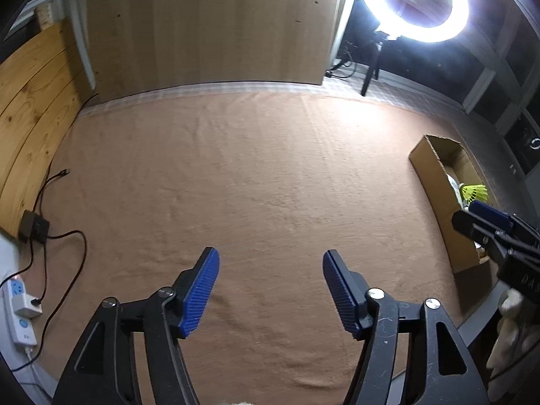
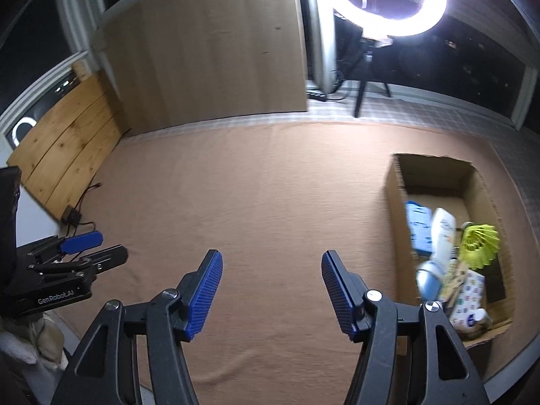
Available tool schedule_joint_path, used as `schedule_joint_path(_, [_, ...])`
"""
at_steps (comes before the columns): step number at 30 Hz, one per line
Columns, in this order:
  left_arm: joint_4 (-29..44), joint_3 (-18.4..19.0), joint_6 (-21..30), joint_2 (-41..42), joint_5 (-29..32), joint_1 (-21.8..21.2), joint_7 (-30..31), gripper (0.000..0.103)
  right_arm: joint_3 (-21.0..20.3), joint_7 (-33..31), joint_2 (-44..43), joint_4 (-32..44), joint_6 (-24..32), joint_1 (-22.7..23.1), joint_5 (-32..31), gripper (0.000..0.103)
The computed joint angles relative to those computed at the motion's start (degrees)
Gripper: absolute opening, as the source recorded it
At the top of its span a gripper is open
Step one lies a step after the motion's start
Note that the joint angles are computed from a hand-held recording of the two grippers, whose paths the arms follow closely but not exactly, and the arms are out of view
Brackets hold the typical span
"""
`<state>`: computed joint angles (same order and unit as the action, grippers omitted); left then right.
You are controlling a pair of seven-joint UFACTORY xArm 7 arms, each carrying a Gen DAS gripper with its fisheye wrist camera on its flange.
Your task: Organize objects
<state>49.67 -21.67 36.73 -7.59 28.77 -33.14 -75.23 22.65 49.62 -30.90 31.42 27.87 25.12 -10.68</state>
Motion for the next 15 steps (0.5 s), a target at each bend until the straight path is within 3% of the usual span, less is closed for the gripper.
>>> schedule_joint_path(7, [-3.0,-0.8,2.6,-4.1,-0.5,0.5,-1.9,0.073,3.4,3.9,4.1,2.7,-0.2,-0.6,-3.1,0.058])
schedule_joint_path(15, [-5.2,-2.2,3.4,-6.8,-1.9,1.4,-1.8,0.073,3.4,6.3,6.4,4.4,0.3,0.4,-5.7,0.059])
